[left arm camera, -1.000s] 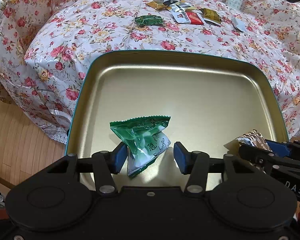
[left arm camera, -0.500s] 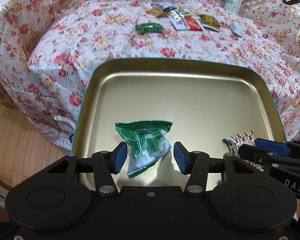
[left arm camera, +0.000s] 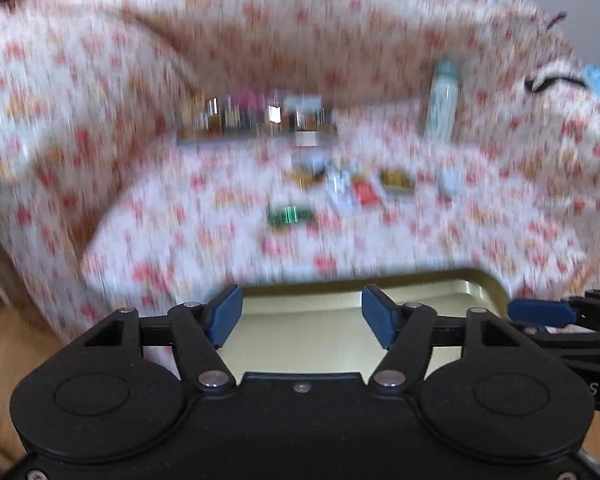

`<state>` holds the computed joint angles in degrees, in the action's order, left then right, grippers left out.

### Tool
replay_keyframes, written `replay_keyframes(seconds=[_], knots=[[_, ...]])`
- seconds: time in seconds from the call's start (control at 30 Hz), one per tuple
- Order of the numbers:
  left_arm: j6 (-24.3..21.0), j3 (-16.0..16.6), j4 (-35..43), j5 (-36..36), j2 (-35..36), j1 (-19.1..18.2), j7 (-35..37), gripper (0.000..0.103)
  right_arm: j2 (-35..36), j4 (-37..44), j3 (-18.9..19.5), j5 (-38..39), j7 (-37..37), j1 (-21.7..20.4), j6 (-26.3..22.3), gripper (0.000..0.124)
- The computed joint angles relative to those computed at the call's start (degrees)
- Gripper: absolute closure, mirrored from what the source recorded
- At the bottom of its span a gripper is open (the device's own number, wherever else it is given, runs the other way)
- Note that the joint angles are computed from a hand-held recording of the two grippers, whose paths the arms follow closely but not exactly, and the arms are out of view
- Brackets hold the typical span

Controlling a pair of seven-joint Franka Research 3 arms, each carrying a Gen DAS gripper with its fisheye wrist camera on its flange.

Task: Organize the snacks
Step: 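Move both open tools back toward the scattered snacks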

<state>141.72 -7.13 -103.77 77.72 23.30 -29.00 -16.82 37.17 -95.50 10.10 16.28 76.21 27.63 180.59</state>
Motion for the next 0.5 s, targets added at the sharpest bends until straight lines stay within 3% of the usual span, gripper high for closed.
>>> replay_keyframes(seconds=[0.13,0.27,0.5], knots=[[-4.3,1.7,1.9,8.7,0.5,-1.5,-3.8,0.030,2.4,3.8,-2.2,-0.7,-0.1,1.6,3.6,0.068],[-5.4,2.2,4.9,13.2,2.1,-0.6,-5.4,0.023,5.8,9.1,-4.0,-1.2,-0.1,2.3,5.4,0.063],[-5.4,4.1,12.5,15.9,7.4,0.5,-2.1,0.019,16.8,25.4,-16.0,-0.2,3.7,8.3,5.1,0.052]])
